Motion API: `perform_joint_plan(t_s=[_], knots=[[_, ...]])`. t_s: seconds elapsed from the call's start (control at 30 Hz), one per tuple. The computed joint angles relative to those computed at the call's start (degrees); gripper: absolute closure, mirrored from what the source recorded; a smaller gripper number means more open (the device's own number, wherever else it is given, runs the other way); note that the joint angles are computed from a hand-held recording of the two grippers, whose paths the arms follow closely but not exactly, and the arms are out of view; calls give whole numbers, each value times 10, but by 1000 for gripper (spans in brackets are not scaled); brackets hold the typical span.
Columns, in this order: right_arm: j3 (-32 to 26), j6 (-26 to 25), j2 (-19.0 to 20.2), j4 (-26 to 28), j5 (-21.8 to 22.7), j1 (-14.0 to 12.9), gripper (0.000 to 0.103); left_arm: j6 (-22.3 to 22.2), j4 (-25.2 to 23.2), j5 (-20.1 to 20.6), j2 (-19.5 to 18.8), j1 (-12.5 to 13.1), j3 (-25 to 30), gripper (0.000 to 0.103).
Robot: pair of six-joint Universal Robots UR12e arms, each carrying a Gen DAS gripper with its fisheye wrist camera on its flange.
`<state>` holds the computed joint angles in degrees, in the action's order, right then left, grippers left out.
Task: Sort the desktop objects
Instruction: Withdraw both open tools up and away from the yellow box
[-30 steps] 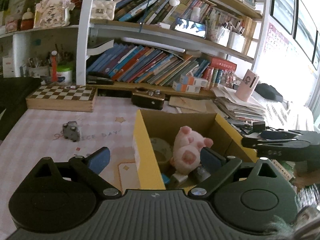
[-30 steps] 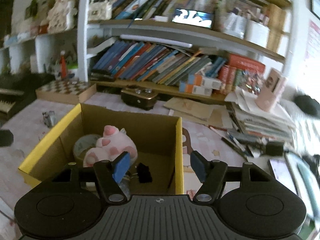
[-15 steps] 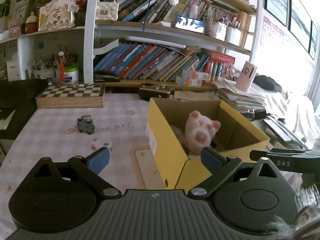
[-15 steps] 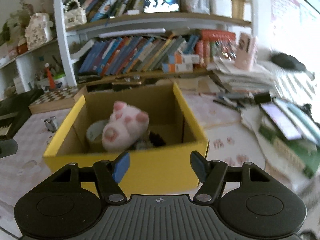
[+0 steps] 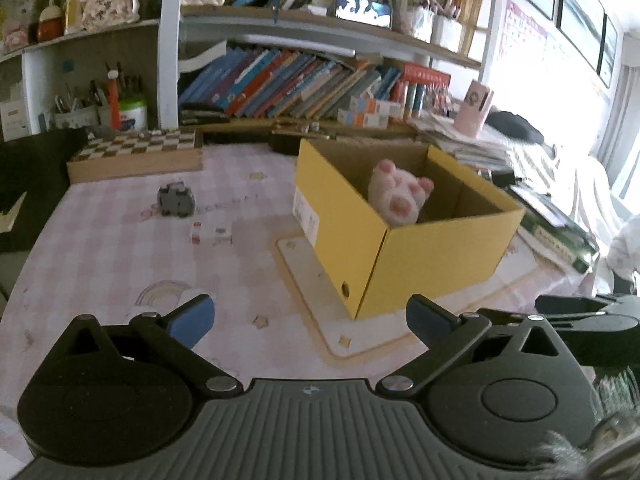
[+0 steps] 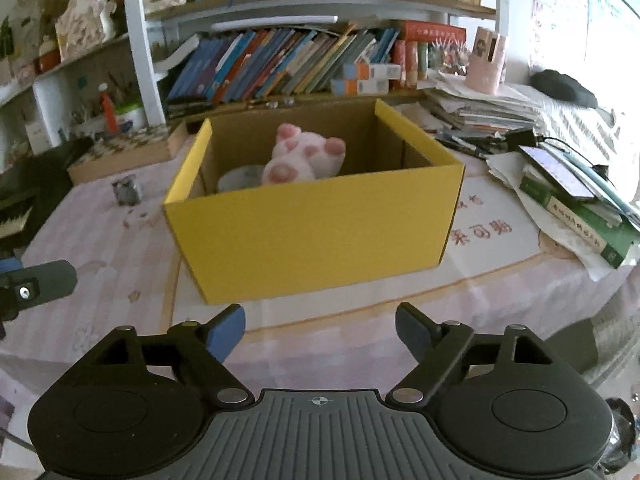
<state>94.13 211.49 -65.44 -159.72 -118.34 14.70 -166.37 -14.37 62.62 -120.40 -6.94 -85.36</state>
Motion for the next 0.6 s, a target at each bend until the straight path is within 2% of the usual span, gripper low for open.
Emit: perform_joint_plan(t_s=[0.23,0.6], knots=[[-11,30,3,44,-6,18,14,31,-35,-12,8,13,-8,0],[-26,68,11,89,-13,42,14,72,-64,-28,19,32,-23,0]])
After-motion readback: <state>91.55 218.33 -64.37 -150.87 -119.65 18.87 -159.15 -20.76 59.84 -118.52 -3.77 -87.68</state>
